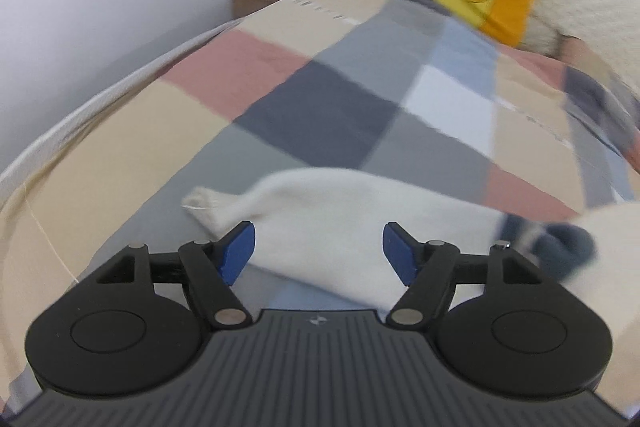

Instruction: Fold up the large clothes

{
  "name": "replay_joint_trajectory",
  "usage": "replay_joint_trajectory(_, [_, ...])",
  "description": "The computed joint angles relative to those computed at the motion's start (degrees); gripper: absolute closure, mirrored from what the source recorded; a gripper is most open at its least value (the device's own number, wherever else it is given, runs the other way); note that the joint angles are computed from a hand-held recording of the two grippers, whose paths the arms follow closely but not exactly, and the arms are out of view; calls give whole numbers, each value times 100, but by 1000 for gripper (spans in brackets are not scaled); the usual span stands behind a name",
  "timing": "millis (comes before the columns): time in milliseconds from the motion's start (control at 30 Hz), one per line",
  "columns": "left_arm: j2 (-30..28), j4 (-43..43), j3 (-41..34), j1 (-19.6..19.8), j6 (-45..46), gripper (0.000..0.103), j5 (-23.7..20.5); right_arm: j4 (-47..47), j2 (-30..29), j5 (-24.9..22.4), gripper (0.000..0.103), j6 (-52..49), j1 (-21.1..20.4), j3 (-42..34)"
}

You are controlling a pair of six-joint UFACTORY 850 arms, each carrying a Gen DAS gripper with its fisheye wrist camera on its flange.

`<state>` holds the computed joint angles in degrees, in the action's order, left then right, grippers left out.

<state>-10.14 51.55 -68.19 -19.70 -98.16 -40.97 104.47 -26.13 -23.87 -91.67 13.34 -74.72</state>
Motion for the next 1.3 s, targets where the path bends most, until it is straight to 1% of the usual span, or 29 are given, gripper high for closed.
replay_joint_trajectory(100, [-51,104,-245,-358,158,26,-18,87,6,6,93,-263,-3,16])
replay_joint_trajectory(167, [-151,185,-436,-593,194,26,96,58,14,-52,93,-222,-29,37])
replay_joint_trajectory(233, [-326,62,-691,-791,369,26,287,50,23,-122,93,-222,-59,48])
replay_joint_trajectory(300, [-524,-97,-926,-940,537,26,571,60,10,-193,92,-182,-86,25])
replay_joint_trajectory(367, [-763,-209,-1160,-1078,501,26,813,33,-3,-249,92,-79,-113,23])
replay_joint_trajectory(433, [-1065,-596,-1436,-1177,449,26,1061,26,-20,-302,92,-4,-142,20])
replay_joint_trajectory(500, [-1312,-754,-1629,-1246,328,26,1483,24,-63,-350,92,85,-166,2])
replay_joint_trajectory(533, [-1421,-673,-1714,-1299,222,26,1566,-12,-97,-365,92,219,-178,-29])
replay_joint_trajectory(567, [-1571,-633,-1852,-1367,194,26,1549,-14,-128,-399,92,365,-198,-52])
replay_joint_trajectory(667, [-1946,-653,-2150,-1509,480,26,1595,-64,-184,-443,92,604,-270,-82])
replay_joint_trajectory(700, [-2031,-541,-2188,-1551,453,26,1631,-94,-195,-453,92,662,-291,-86])
replay_joint_trajectory(767, [-2042,-87,-2032,-1557,116,26,1833,-128,-222,-489,92,795,-305,-109])
replay_joint_trajectory(867, [-1978,820,-1685,-1490,-691,26,2277,-209,-286,-494,92,1025,-316,-182])
replay_joint_trajectory(900, [-1975,1057,-1615,-1489,-884,26,2343,-208,-306,-517,92,1083,-328,-204])
replay_joint_trajectory(967, [-1994,1242,-1548,-1439,-950,26,2446,-184,-338,-569,92,1160,-357,-226])
replay_joint_trajectory(1100, [-1930,1929,-1311,-1386,-1360,26,2756,-336,-382,-606,92,1476,-390,-284])
replay_joint_trajectory(1167, [-1914,2337,-1215,-1382,-1726,26,2935,-371,-374,-612,92,1562,-394,-288])
replay_joint_trajectory(1233, [-1890,3036,-1118,-1395,-2372,26,3073,-332,-345,-608,92,1496,-392,-250])
replay_joint_trajectory(1300, [-1875,3578,-1088,-1418,-2801,27,3134,-309,-339,-610,92,1480,-386,-245])
